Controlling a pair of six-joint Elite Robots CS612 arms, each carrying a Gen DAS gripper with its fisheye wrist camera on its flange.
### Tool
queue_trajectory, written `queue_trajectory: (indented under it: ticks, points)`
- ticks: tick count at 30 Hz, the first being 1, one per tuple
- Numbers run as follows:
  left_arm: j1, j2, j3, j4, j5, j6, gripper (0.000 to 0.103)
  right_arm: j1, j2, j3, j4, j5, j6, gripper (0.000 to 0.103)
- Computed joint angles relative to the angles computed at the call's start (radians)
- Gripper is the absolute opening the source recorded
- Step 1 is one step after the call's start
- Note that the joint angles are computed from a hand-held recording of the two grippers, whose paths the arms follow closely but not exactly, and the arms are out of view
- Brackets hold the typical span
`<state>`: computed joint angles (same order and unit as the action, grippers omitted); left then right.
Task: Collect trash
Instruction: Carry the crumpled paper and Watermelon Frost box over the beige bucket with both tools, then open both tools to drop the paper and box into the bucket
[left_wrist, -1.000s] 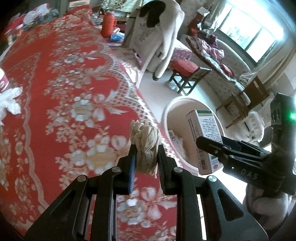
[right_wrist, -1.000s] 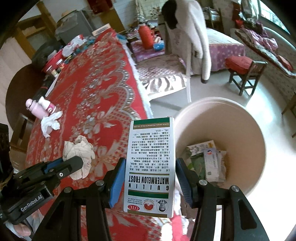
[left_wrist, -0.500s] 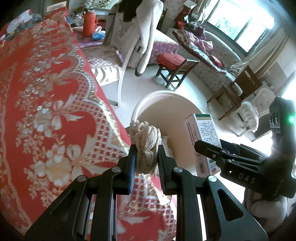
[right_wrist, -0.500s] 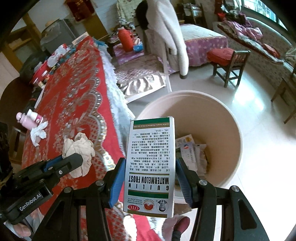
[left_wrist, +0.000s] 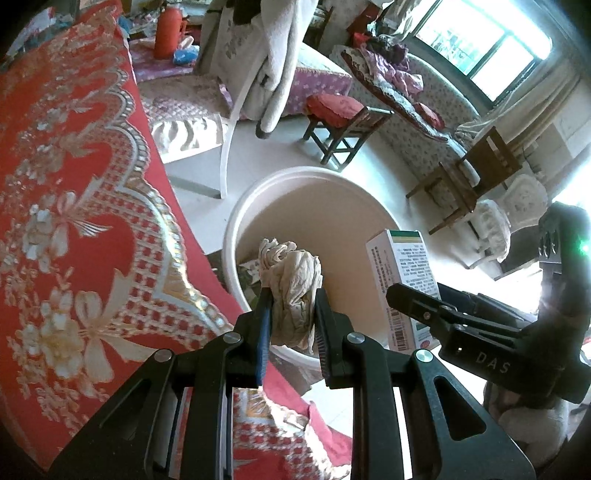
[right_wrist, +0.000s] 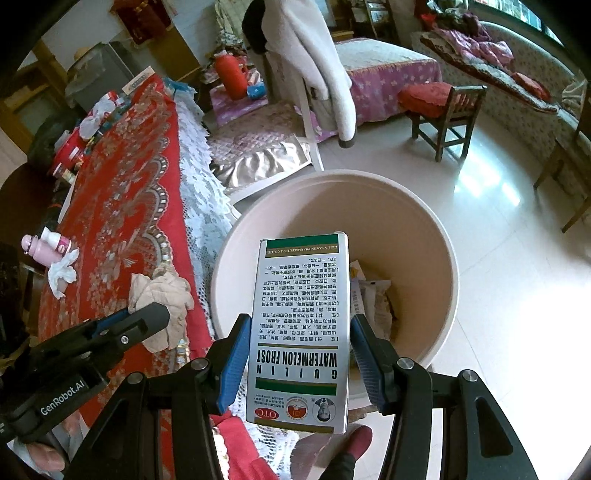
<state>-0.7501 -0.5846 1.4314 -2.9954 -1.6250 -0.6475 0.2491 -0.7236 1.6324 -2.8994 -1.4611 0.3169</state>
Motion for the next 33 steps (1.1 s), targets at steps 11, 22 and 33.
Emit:
queue_trajectory:
  ticks: [11,22,33]
  points:
    - [-0.001,0.034,-0.059,0.040,-0.034,-0.025,0.019,-0.020,0.007,-0.002,0.021,0.012,-0.003,0.053]
    - [-0.006,0.038,-0.068,0.043,-0.024,-0.031,0.020,-0.025,0.012,-0.007,0.039,0.018,-0.004,0.053]
    - [-0.001,0.043,-0.074,0.045,-0.022,-0.043,0.025,-0.026,0.016,-0.011,0.042,0.020,-0.010,0.052]
